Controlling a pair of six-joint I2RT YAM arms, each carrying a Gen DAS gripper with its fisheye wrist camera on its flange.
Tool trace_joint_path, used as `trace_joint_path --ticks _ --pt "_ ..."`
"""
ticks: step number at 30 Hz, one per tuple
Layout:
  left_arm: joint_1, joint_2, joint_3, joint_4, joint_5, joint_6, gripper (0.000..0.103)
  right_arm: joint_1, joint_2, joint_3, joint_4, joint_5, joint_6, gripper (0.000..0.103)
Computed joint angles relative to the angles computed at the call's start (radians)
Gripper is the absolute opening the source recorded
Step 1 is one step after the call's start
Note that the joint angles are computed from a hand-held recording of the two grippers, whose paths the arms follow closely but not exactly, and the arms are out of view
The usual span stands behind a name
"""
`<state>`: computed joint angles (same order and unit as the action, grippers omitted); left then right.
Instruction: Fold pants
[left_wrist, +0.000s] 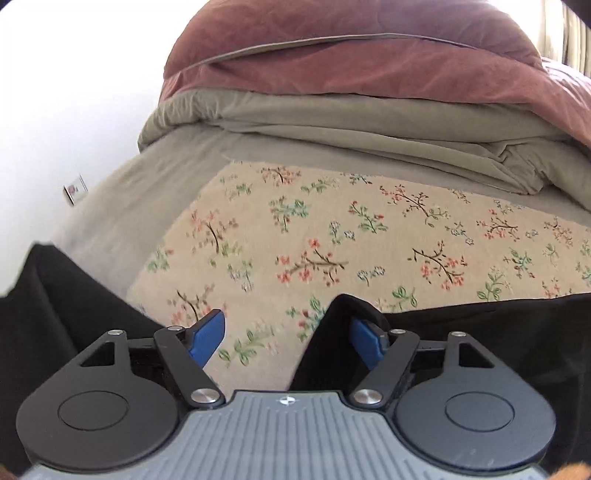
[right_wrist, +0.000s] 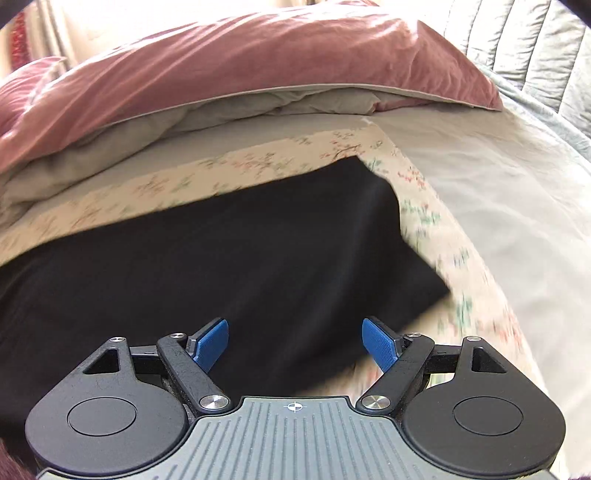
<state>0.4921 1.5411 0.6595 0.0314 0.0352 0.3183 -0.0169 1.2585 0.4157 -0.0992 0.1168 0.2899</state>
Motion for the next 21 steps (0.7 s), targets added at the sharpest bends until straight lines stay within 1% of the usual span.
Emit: trace_joint_path --ticks 2,5,6,8,10,11,13,14,16,17,18,19,20,21 --pt "-0.006 0.005 0.018 -0.02 0.02 0.049 0.089 -0.012 0.142 0.111 0.023 0.012 -0.008 0.081" --pt "-0.028 -0.007 -0.006 0.005 0.024 0.168 0.09 0.002 0.237 0.207 0.058 -0.009 0.0 0.081" --pt "-0.034 -0.022 -0.02 0.023 0.01 0.18 0.09 0.011 0.27 0.244 0.058 -0.017 0.003 0.081" --pt "-0.017 -0.031 -0.015 0.027 0.005 0.151 0.095 0.035 0.314 0.292 0.054 0.001 -0.034 0.081" --pt "0.041 -0.013 0.023 -0.013 0.073 0.099 0.095 0.046 0.381 0.357 0.033 0.055 -0.071 0.081" --pt "0.07 -0.002 0.044 -0.041 0.112 0.084 0.095 0.048 0.409 0.387 0.014 0.084 -0.063 0.081" --pt "0.107 0.015 0.055 -0.045 0.161 0.073 0.095 0.026 0.436 0.395 0.037 0.096 -0.036 0.081" --pt "0.109 0.017 0.044 -0.025 0.156 0.078 0.097 0.015 0.441 0.386 0.061 0.091 -0.025 0.081" --pt "0.099 0.035 0.028 0.013 0.091 0.054 0.103 -0.001 0.462 0.379 0.099 0.1 -0.016 0.081" --pt "0.096 0.059 0.044 -0.006 0.057 0.035 0.103 -0.007 0.474 0.368 0.137 0.105 -0.019 0.081" --pt "0.102 0.081 0.067 -0.044 0.046 0.022 0.103 -0.014 0.485 0.361 0.162 0.101 -0.02 0.081" --pt "0.114 0.091 0.083 -0.074 0.055 0.014 0.103 -0.025 0.501 0.36 0.174 0.089 -0.017 0.081" --pt "0.135 0.09 0.095 -0.102 0.085 0.01 0.103 -0.035 0.516 0.363 0.177 0.078 -0.011 0.081" --pt "0.167 0.076 0.1 -0.128 0.136 0.01 0.103 -0.047 0.53 0.366 0.177 0.067 -0.005 0.081"
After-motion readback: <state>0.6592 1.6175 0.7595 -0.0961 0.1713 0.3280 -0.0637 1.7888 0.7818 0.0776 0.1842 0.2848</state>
